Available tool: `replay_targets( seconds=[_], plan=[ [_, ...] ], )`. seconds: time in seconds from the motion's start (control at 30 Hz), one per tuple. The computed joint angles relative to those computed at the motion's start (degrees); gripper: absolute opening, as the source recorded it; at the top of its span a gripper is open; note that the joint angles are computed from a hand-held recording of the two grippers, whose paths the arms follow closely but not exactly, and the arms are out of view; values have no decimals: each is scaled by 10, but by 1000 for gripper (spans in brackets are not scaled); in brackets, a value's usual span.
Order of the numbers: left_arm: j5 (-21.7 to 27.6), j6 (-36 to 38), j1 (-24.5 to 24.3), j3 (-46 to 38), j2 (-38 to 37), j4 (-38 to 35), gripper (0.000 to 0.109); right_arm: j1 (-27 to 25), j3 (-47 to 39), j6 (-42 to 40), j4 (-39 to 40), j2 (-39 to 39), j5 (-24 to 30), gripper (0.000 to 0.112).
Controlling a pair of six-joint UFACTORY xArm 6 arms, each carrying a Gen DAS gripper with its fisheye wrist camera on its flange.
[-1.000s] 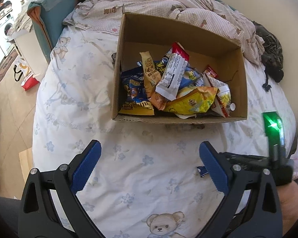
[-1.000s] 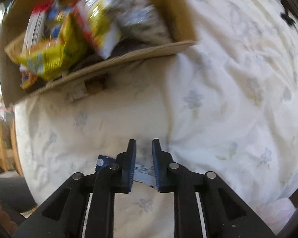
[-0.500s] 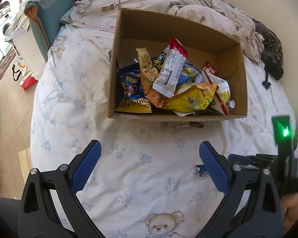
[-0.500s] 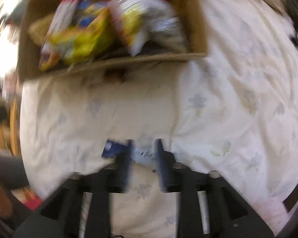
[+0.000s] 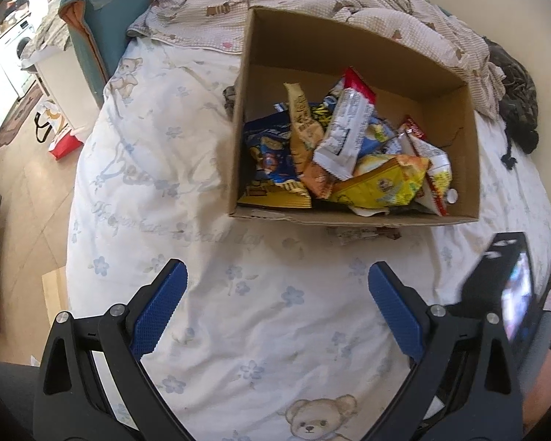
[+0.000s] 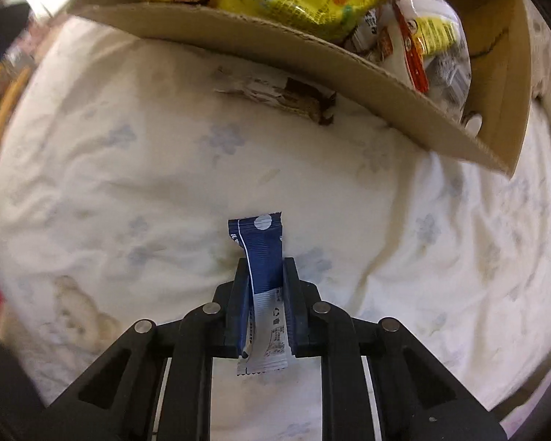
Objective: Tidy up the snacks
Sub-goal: 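Grasp the blue-and-white bar with the right gripper and lift it, then grasp the brown chocolate bar with the left gripper while the right gripper holds the blue bar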
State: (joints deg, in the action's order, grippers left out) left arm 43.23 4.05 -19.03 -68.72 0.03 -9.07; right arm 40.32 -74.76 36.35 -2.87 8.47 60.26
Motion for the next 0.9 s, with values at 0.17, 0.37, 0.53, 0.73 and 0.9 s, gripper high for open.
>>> replay_targets(
  seconds=[0.17,0.37,0.53,0.73,0.9],
  plan=[
    [-9,-3,-2,5,7,12,98,-39,105,80,35,-123,-84,17],
    [-47,26,-25,31,20,30,98,-85,244,259,-13,-306,-160,17],
    [-91,64,-63,18,65,35,98,-90,255,321,-35,-311,-195,17],
    [-106,48,-90,-47,156,28,98,-52,228,397,-72,-221,-268,17],
    [-95,97,-98,-75,180,-34,98,-50,234,405,-70,-220,-279,17]
  ],
)
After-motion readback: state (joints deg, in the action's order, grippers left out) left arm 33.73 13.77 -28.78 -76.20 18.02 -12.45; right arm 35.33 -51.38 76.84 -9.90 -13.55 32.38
